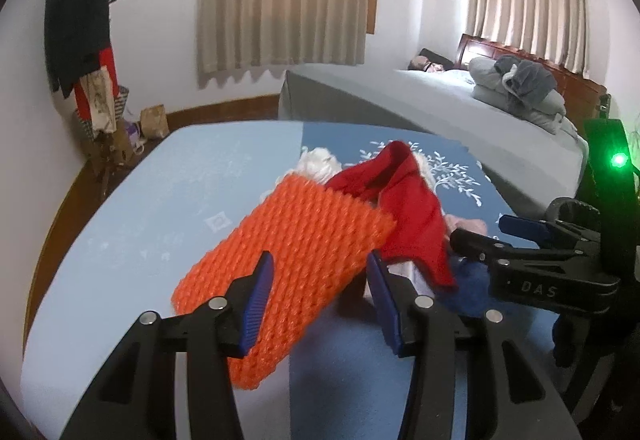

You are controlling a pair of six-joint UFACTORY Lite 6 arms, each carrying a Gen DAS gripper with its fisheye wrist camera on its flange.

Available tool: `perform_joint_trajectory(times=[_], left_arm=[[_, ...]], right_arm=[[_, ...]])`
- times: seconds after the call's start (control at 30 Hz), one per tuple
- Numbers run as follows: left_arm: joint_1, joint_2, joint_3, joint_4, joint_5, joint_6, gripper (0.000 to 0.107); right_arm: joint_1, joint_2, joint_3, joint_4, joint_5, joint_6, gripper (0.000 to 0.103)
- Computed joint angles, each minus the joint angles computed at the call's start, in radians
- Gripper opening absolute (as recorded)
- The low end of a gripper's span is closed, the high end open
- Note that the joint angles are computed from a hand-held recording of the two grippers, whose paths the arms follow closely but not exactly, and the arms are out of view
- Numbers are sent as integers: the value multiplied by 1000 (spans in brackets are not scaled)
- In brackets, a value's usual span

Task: Collect trash
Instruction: 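Grasp the pink ball with the right tool while the left tool approaches the orange mesh bag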

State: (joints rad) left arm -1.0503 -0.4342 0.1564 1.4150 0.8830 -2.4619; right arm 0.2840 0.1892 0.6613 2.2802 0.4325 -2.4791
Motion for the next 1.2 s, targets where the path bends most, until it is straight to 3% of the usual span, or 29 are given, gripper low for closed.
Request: perform_joint_trajectory(times=[0.17,0.47,0.57,0.77,1.0,1.2], left_arm=[[33,46,9,53,-43,-37,48],[44,81,-1,48,-59,-61,47],[54,81,-2,49,-69,-60,31],[11,64,12,11,-23,-49,13],[-3,-12,11,-4,-9,-31,2],[-39,-11,33,-18,20,-20,0]], right_arm=[[5,50,42,-174,5,142,40],[-32,-49,-23,-221,34,160,37],[-41,-98,-51,-238,39,167,37],[-71,-153,-67,-334,67,256,37],[-130,-239,-94,-464,120,378,37],[-196,-308,-112,-562,175,466,37]])
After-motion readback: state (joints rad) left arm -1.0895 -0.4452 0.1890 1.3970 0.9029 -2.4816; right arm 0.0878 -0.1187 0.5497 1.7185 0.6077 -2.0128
